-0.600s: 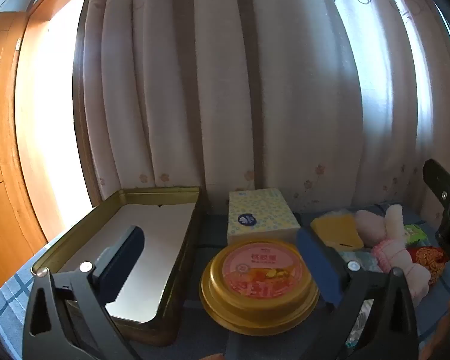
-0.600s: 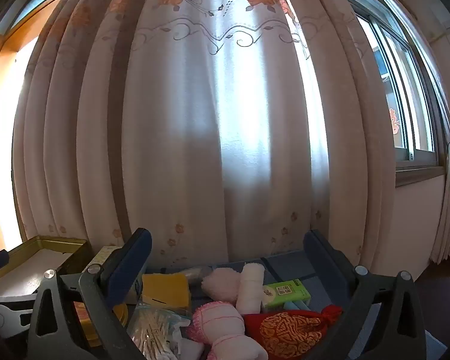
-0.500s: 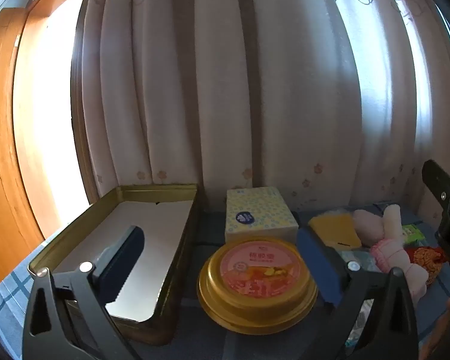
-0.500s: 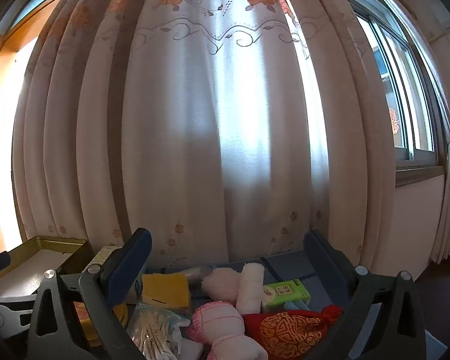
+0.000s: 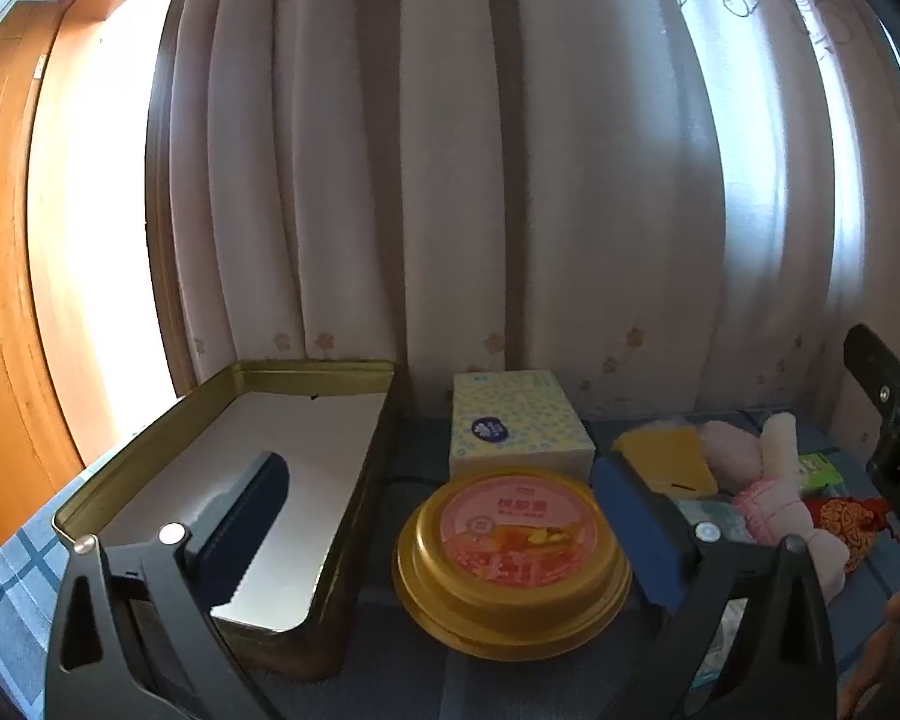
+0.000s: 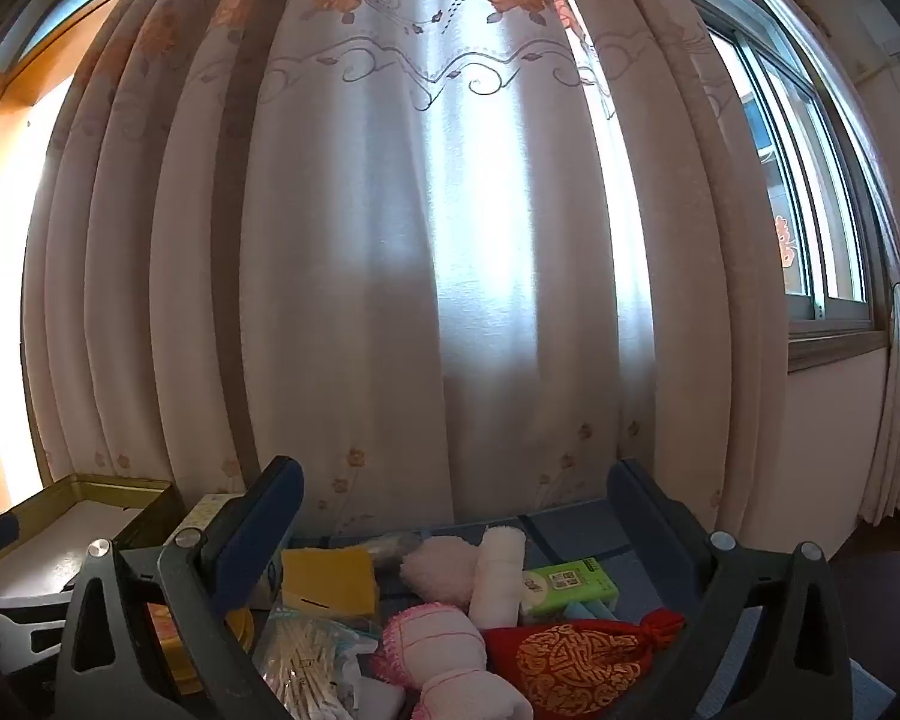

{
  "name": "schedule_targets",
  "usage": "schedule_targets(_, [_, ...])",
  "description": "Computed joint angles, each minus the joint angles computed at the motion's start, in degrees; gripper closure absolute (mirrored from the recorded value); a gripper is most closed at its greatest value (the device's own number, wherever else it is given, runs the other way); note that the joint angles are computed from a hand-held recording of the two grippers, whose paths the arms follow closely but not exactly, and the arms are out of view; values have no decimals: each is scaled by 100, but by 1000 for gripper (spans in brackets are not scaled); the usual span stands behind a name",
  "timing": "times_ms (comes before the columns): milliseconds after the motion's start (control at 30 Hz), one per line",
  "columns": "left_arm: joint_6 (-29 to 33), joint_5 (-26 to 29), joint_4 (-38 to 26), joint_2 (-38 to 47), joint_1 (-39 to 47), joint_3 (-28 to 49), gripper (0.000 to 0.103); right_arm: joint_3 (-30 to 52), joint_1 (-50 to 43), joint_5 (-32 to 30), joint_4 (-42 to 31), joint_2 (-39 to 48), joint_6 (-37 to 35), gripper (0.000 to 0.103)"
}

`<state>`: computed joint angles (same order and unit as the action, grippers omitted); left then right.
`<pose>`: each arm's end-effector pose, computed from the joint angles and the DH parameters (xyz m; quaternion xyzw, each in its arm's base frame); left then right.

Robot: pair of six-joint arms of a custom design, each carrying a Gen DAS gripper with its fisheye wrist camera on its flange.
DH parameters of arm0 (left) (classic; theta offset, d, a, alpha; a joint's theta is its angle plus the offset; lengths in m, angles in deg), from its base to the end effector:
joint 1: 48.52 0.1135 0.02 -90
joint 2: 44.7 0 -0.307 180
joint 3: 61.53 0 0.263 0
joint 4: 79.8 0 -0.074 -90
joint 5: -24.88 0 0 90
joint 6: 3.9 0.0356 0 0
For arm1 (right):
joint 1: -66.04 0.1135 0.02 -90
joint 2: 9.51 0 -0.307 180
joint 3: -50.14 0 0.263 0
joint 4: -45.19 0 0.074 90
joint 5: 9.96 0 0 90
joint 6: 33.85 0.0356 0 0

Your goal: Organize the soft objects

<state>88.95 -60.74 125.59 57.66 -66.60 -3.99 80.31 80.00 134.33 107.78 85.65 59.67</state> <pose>0.3561 -0.1191 0.1916 0.1699 0.7981 -0.1074 0.5680 0.2530 0.0331 0.1769 0.2560 0.6683 -0.2319 0.6588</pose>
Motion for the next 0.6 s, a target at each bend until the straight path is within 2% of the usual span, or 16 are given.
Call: schedule_targets(600, [74,233,-45,-10,99,-4,0,8,25,53,-130,-94,29,1])
